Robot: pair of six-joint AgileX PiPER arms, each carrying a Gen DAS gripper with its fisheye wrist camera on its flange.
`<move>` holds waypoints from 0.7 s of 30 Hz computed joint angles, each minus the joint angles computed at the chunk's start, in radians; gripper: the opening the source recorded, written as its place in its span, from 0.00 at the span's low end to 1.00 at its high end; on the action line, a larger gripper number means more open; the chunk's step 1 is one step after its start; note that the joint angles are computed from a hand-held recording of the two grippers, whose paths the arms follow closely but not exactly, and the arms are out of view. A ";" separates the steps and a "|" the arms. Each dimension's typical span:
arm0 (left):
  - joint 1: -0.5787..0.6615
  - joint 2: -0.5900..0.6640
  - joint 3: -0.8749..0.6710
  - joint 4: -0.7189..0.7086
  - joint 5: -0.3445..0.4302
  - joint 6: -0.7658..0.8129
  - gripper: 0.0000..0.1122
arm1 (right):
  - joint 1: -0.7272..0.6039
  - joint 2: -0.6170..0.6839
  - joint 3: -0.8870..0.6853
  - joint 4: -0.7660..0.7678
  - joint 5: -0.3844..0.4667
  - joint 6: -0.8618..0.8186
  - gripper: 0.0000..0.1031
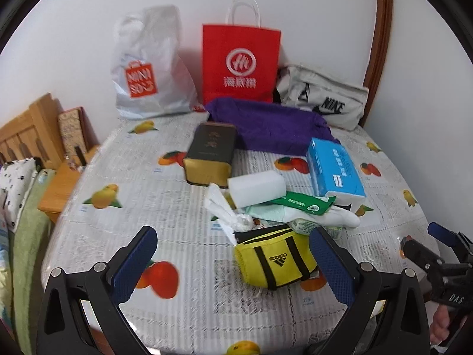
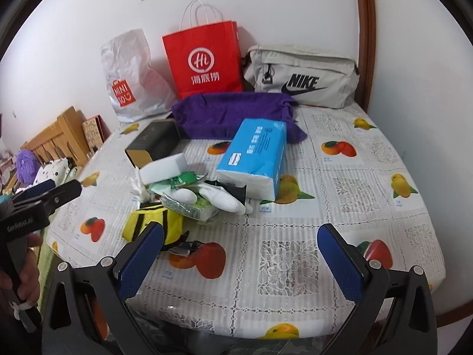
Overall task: Organize soft objects
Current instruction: 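Reach the left tool to the white sponge block and close on it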
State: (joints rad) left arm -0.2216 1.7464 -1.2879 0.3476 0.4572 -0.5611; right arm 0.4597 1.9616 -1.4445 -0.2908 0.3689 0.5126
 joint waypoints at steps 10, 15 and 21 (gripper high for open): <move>0.031 0.252 -0.285 -0.252 0.061 0.249 0.92 | -0.031 0.124 -0.122 0.076 0.027 -0.109 1.00; 0.039 0.411 -0.513 -0.282 0.185 0.253 0.92 | -0.055 0.189 -0.193 0.160 0.071 -0.198 1.00; 0.055 0.582 -0.778 -0.370 0.338 0.285 0.92 | -0.078 0.240 -0.246 0.221 0.097 -0.265 1.00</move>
